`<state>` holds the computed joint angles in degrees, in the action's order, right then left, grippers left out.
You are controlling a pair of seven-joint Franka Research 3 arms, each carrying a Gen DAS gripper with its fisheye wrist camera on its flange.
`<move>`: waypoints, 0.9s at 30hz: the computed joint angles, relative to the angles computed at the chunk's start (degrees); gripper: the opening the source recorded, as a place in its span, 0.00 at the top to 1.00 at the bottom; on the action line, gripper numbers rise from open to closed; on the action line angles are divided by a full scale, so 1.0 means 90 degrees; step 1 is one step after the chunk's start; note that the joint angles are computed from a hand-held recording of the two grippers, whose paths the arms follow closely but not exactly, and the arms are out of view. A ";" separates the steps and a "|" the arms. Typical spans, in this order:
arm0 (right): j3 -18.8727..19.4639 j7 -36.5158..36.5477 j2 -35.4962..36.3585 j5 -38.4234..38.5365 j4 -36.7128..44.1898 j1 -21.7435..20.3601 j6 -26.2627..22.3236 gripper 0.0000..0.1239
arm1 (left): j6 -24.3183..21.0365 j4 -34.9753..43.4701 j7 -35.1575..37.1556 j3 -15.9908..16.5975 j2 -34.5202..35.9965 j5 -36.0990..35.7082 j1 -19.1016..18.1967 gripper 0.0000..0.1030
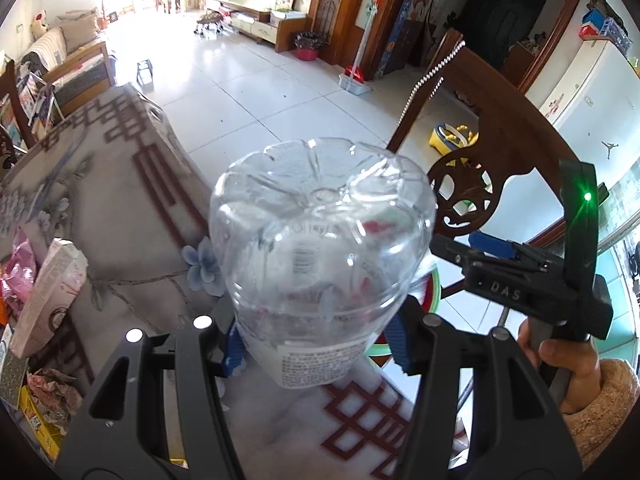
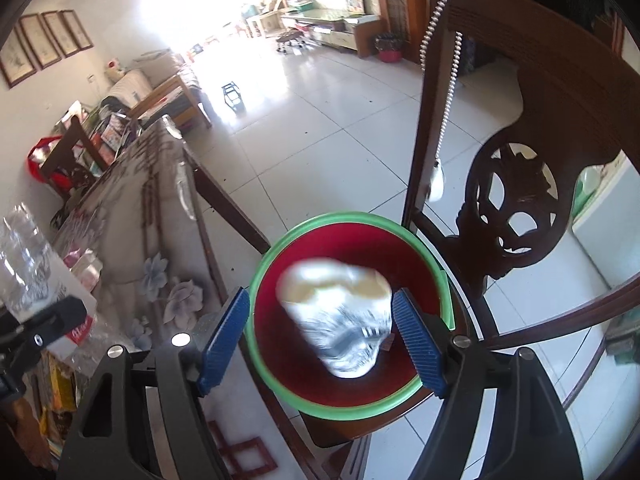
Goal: Collect trash
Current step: 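Carry the bottle and cup to the red bucket and release both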
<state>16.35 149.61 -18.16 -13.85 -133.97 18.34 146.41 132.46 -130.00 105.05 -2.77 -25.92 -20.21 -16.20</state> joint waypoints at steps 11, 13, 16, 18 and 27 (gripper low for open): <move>0.0023 0.0346 -0.0515 0.0141 -0.0520 -0.0122 -0.0207 0.42 | 0.0080 0.0440 0.0520 -0.0270 0.0768 -0.0343 -0.0293 0.47; 0.0041 0.0383 -0.0647 0.0207 -0.0631 -0.0141 -0.0267 0.42 | 0.0097 0.0555 0.0588 -0.0355 0.0936 -0.0409 -0.0323 0.47; 0.0081 0.0449 -0.0905 0.0296 -0.0799 -0.0171 -0.0409 0.42 | 0.0161 0.0725 0.0707 -0.0471 0.1179 -0.0545 -0.0372 0.47; 0.0120 0.0497 -0.1076 0.0341 -0.0894 -0.0197 -0.0511 0.42 | 0.0225 0.0761 0.0750 -0.0522 0.1264 -0.0643 -0.0367 0.45; 0.0317 0.0627 -0.1471 0.0485 -0.1028 -0.0213 -0.0782 0.42 | 0.0358 0.0680 0.0790 -0.0589 0.1151 -0.0779 -0.0264 0.30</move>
